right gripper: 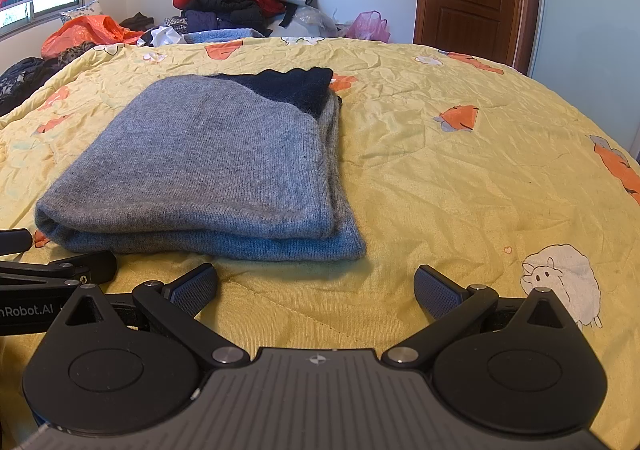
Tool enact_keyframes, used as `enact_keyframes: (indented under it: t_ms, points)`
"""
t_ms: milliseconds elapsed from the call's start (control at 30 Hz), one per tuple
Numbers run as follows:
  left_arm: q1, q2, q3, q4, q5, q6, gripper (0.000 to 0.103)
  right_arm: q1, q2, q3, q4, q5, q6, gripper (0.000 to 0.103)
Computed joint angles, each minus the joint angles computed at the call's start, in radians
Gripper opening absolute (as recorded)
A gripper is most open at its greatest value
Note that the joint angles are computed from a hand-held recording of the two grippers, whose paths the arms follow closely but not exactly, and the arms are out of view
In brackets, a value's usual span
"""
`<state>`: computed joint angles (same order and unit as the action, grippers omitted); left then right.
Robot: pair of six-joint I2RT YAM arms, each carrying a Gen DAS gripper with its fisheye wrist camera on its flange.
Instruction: Fold small clothes
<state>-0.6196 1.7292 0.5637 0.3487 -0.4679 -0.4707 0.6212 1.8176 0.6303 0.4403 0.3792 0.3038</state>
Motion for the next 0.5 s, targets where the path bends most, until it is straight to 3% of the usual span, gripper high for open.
enact_keyframes:
  t_ms: [500]
  points:
    - [-0.001,-0.003,-0.006,0.007,0.004,0.004,0.103,0.000,0.001,0.000,0.001,0.000,0.000,0.103]
